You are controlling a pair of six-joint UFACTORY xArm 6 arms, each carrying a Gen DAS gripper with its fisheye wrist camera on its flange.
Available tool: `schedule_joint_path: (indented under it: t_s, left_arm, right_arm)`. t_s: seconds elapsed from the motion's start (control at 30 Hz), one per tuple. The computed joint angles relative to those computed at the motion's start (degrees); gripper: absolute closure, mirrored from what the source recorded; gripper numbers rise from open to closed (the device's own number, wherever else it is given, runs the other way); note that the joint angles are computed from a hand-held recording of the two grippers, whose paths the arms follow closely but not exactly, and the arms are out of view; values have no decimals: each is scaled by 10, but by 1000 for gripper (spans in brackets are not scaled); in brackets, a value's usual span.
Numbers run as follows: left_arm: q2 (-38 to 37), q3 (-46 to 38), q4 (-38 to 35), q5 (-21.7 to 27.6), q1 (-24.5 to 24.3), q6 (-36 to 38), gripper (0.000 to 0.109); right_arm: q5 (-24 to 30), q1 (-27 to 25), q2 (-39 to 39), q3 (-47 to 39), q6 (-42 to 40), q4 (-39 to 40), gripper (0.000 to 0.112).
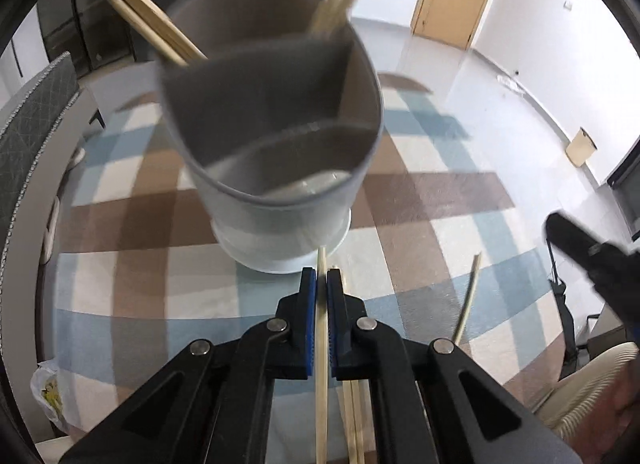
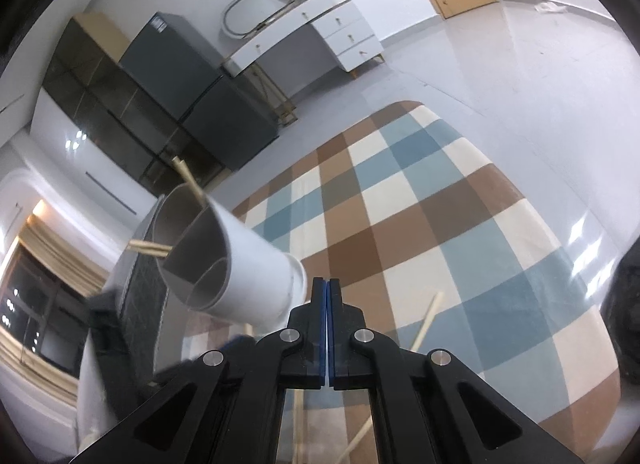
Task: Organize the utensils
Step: 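Lift both held chopsticks up toward the grey holder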
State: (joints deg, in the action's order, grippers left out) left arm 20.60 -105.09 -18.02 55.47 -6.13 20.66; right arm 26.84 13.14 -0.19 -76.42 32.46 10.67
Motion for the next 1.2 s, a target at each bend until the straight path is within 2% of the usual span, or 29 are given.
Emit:
schedule_joint_path:
  t_s: [0.07, 0.23, 0.37, 0.57, 0.6, 0.67, 0.77, 0.93, 1.13, 1.2]
  left_arm:
    - [-21, 23, -20, -14, 6, 4, 108]
    - [-110, 138, -73, -76, 21, 54, 108]
    - [-141, 191, -104, -106, 22, 74, 108]
    - [-134, 186, -162, -87, 55, 108, 108]
    - [-127, 179, -170, -79, 59, 109, 108]
    - [-120, 167, -175, -67, 66, 100, 108]
    - [-114, 159, -176, -65, 69, 99, 108]
    - [-100, 140, -188, -58, 73, 95, 108]
    - [-92, 126, -200, -48, 76, 91, 108]
    - [-95, 129, -198, -52, 73, 95, 108]
  right_arm:
    - [12, 0, -6, 6, 10, -8, 112]
    - [58, -12, -15, 12, 55, -51, 109]
    - [136, -26, 6, -15, 69, -67, 106]
    - [207, -36, 61, -77, 77, -98, 91]
    - [220, -37, 76, -97, 71, -101, 86]
    - [258, -37, 113, -147, 57, -110, 84]
    - [347, -32, 185, -253, 34, -135, 84]
    - [455, -17, 258, -362, 22, -156, 85]
    - [498, 1, 289, -411, 46, -207, 87]
    - [485, 7, 287, -406, 38, -212, 104]
